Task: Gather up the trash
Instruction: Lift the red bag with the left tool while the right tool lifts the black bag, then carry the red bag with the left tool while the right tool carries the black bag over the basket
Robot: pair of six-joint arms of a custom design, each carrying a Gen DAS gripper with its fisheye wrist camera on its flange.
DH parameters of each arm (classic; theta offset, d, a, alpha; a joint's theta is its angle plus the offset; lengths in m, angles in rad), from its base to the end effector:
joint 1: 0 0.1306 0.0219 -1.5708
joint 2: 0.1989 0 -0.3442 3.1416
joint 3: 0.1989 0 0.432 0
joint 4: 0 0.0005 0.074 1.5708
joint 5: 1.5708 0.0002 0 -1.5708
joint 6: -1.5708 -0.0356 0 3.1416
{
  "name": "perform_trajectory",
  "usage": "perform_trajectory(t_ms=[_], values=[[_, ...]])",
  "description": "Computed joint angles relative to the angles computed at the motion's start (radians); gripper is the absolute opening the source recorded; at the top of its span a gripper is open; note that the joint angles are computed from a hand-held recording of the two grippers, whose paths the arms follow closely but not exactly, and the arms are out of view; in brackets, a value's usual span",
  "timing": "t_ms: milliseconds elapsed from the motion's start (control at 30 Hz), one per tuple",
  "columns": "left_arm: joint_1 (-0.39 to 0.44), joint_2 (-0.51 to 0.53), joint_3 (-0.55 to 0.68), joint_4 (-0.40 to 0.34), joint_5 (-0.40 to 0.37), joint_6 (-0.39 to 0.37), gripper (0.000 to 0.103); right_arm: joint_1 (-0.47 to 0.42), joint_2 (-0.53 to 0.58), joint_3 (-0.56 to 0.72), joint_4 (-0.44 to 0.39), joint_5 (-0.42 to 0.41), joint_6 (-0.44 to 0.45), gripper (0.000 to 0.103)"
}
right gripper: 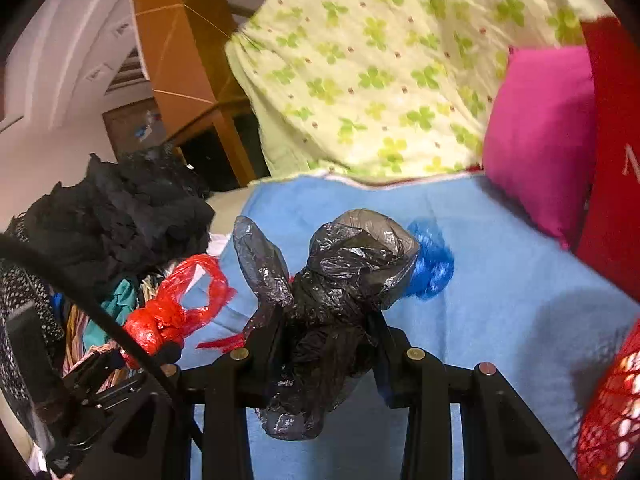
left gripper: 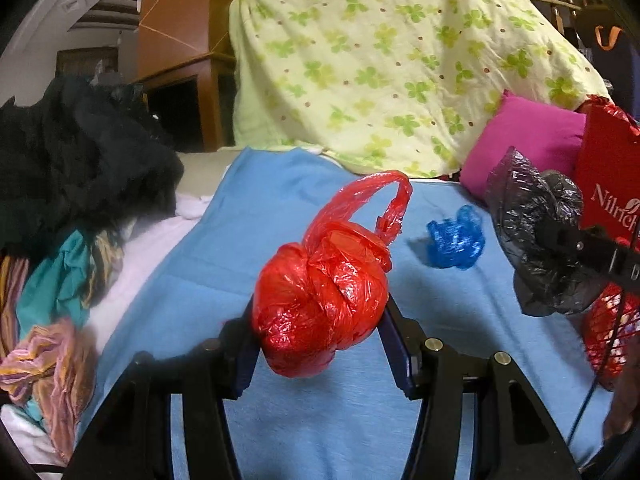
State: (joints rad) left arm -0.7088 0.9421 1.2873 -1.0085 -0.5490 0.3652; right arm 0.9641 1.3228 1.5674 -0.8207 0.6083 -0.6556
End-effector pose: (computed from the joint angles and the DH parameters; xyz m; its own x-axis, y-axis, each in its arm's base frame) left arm 0.2905 -0.2252 0.5253 -0.5234 0.0475 -0.8507 0.0602 0.9980 0.0187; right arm 0.3082 0.4076 0.5226 -0.4906 0.1705 -0.8545 -0.1284 0.9558 0.2645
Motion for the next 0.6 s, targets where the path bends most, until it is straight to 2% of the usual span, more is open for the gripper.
perform_trajectory(t_ms=[133,233,367,600], values=[[-0.068,0.024,0.062,-0.054,-0.094,0.011,0.057,0.032,-0.049,-0.035,0.039,0.076,0.064,0.040],[-0.122,0.038,0.098,-0.089,-0.151,0.022,0.057,0.060,-0.088,-0.065,0.057,0.132,0.080,0.040],[-0.177,0.056,0.133,-0.125,-0.195,0.032,0.057,0.102,-0.147,-0.115,0.076,0.203,0.085,0.040],[-0.256,0.080,0.185,-0.146,-0.248,0.028,0.057,0.164,-0.245,-0.197,0.091,0.309,0.075,0.040]])
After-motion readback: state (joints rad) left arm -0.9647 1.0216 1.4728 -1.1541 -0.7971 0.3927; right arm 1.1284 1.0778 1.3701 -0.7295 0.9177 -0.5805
